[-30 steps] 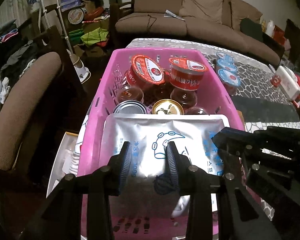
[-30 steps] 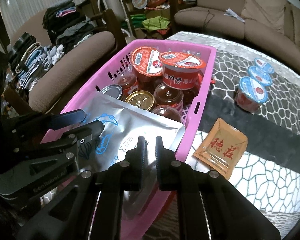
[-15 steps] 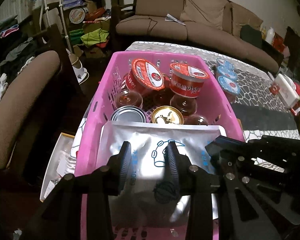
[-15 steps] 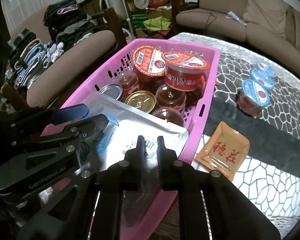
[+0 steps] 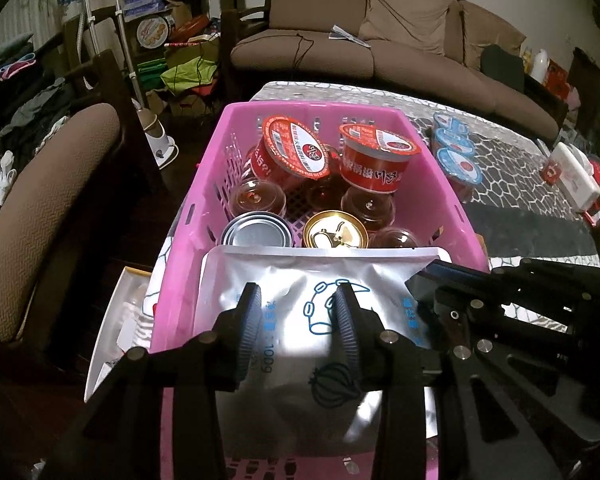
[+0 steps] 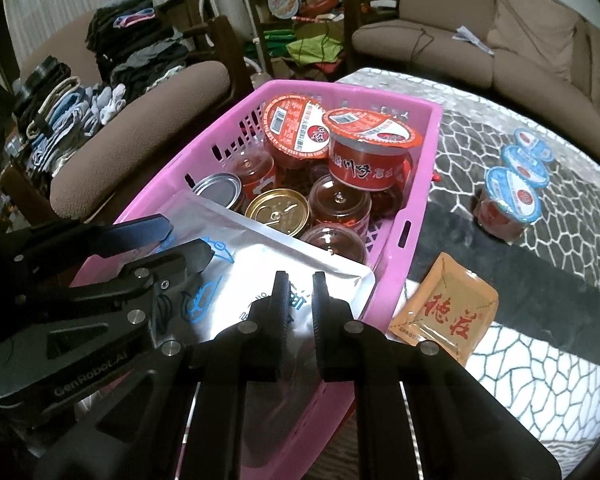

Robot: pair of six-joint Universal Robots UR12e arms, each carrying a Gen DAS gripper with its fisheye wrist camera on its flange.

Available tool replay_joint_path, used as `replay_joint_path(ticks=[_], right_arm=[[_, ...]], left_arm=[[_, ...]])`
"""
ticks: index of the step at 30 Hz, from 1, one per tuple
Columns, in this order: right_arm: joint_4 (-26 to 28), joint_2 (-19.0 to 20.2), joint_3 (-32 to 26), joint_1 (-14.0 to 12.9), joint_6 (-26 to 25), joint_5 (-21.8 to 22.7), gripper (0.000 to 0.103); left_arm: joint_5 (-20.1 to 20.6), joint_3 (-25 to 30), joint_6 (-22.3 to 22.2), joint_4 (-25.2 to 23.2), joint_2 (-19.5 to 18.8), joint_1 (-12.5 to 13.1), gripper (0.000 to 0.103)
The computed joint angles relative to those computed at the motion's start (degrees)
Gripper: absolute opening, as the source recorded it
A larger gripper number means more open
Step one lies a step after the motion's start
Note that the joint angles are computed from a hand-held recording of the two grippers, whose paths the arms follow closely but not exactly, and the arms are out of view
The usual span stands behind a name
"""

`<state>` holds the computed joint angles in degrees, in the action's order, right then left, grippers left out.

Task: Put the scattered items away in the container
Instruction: 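Pinch the silver pouch edge with the left tool and press it flat, then open the left tool to let go of the silver pouch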

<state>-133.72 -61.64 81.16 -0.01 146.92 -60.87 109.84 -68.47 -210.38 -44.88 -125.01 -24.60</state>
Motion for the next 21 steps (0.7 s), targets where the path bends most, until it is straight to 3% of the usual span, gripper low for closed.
replay_joint_path(ticks=[5, 10, 15, 21], right_arm=[[-1.76, -0.25, 0.75, -0.11, 0.14, 0.32, 0.011], [-0.29, -0.66, 0.33, -0.41, 0.33, 1.22, 0.013], [2.99, -0.86, -0.58, -0.66, -1.04, 2.56, 0.013], [8.45, -0.98, -1.36, -0.66, -3.66, 2.38, 0.013]], left_arm=[[-0.08, 0.04, 0.34, -0.36, 0.14, -0.05, 0.039], [-0.82, 0.20, 0.63, -1.20, 0.59, -0.15, 0.039], [-0.45, 0.27, 0.46, -2.86, 1.13, -0.27, 0.039], [-3.47, 0.42, -2.22, -7.61, 1.62, 0.39, 0.039]])
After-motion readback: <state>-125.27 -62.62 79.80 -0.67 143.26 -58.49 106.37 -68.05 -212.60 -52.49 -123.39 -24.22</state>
